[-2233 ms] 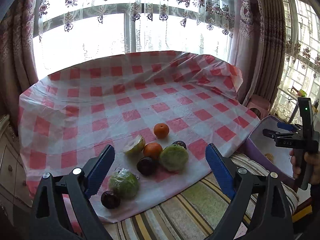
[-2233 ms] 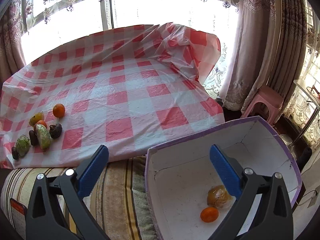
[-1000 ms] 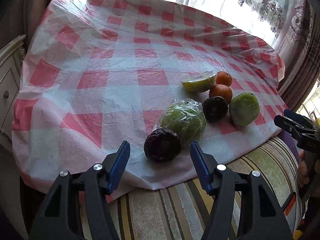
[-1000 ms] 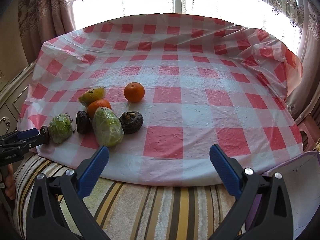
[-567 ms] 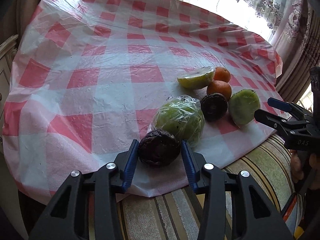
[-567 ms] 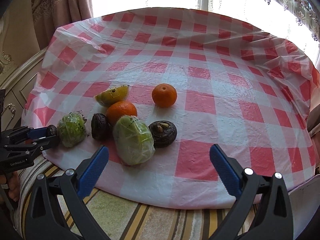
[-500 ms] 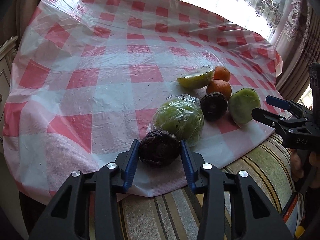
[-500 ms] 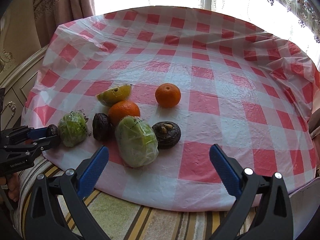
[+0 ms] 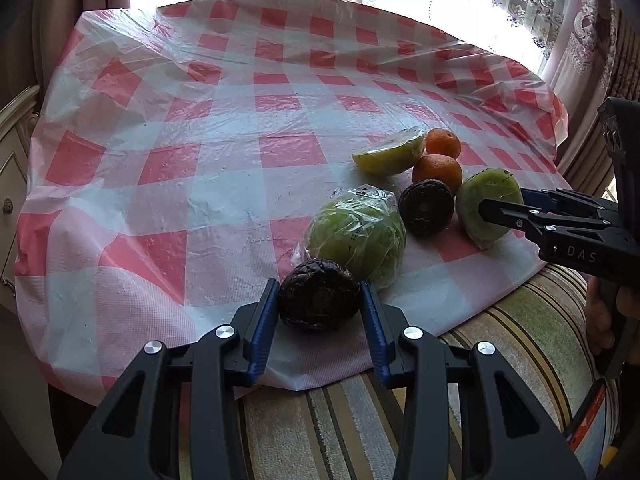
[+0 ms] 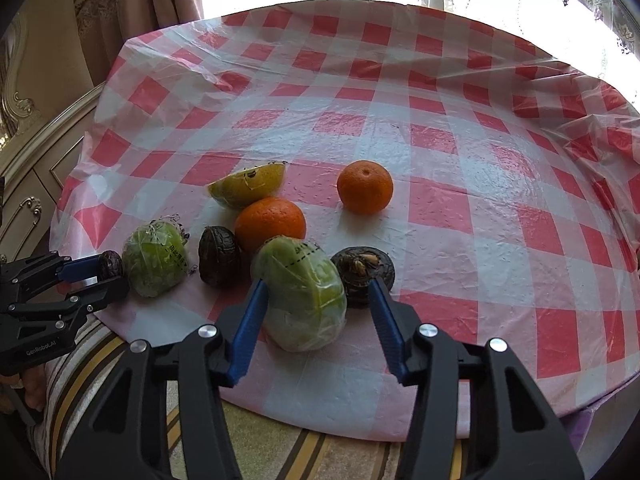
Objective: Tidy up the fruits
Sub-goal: 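Grasp the dark purple fruit with the left gripper while the right grasps the wrapped green fruit, then carry both fruits into the white box and open both grippers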
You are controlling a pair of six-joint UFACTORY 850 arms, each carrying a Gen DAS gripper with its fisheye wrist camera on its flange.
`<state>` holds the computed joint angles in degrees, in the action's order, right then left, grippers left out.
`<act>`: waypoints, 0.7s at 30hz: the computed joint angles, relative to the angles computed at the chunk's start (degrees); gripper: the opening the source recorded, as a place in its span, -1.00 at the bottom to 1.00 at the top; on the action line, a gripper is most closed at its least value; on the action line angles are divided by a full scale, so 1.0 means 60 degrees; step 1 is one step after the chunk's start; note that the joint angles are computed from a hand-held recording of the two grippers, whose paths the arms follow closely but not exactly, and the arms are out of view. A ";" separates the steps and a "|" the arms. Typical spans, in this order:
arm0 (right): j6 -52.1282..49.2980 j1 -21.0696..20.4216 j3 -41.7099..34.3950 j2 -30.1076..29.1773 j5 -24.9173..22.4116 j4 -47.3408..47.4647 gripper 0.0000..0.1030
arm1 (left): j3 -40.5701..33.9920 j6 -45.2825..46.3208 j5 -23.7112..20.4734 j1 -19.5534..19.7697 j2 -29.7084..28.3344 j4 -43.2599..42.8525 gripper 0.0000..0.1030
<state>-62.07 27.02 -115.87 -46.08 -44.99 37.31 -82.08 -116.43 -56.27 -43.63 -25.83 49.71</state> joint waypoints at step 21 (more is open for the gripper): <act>-0.0837 -0.0168 0.0698 0.0440 0.0121 0.0869 -0.32 | -0.0385 0.0185 -0.0626 -0.0189 -0.0126 0.0130 -0.26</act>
<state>-67.09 26.01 -111.68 -43.44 -44.27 42.53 -84.39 -115.32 -60.03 -44.76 -26.59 50.49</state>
